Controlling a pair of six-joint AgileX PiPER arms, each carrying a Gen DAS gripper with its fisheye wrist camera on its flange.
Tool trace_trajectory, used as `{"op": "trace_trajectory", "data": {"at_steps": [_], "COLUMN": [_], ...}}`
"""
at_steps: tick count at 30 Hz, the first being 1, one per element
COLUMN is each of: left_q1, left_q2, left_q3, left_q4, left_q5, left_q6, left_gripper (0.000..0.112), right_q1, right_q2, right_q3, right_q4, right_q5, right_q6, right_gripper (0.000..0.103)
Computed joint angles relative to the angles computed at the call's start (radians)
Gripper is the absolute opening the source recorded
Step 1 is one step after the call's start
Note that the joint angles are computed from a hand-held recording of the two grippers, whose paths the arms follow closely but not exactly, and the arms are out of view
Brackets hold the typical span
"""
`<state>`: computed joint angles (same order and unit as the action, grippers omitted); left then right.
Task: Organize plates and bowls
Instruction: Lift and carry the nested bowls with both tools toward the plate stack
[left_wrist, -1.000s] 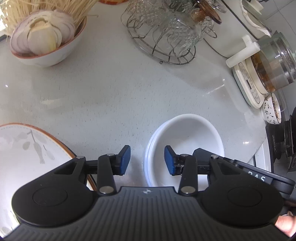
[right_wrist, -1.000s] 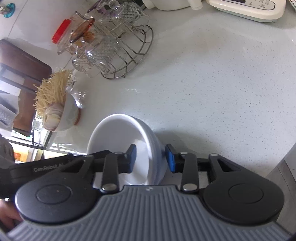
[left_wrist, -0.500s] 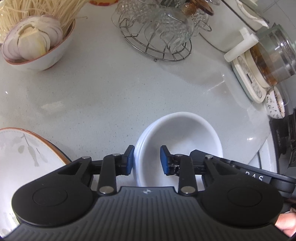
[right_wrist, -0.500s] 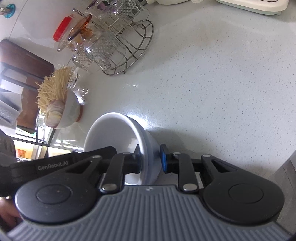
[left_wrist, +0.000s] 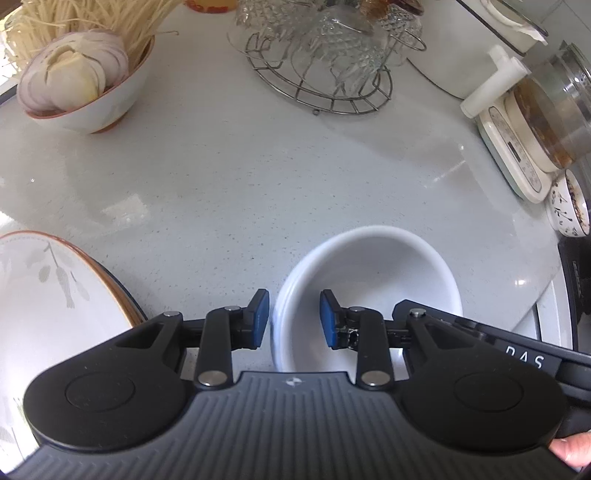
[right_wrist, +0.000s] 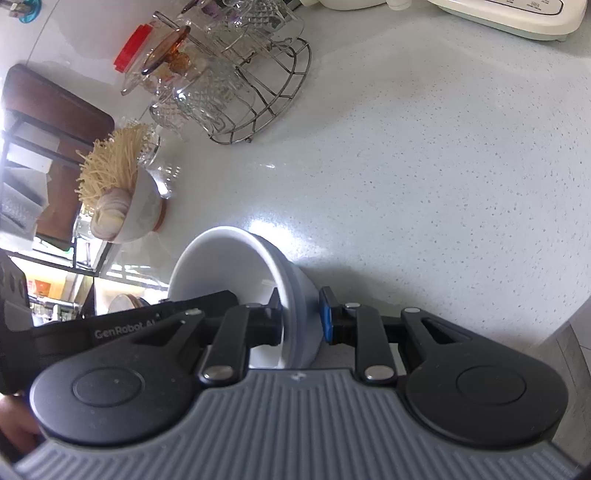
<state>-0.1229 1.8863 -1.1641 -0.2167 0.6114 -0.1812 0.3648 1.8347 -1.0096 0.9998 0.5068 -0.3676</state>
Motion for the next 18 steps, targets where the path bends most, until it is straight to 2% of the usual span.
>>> {"op": "trace_trajectory", "data": {"at_steps": [2,7,18], "left_q1": [-0.005,-0.029,-0.058], "left_q2": [-0.006,-0.013,-0.026], "left_q3": [0.014,0.024,0.014], "left_q4": [0.004,0.056,0.034], "left_q5": [-0.010,-0.021,0.004], "left_q6": [-0.014,-0.106,-0.155], "left_gripper": [0.027,0.027,0.026], "right_q1": [-0.010,-0.023,-0.075], "right_q2": [0.002,-0.007,-0.022], "right_q3": [0.004,0.017,0.015], "right_q4": [0.021,0.027,-0.005], "right_q5": [0.009,0.026,0.084], "right_q6": [-0.032,-0.069,-0.085], "right_gripper": [0.023,0.023,0.023]}}
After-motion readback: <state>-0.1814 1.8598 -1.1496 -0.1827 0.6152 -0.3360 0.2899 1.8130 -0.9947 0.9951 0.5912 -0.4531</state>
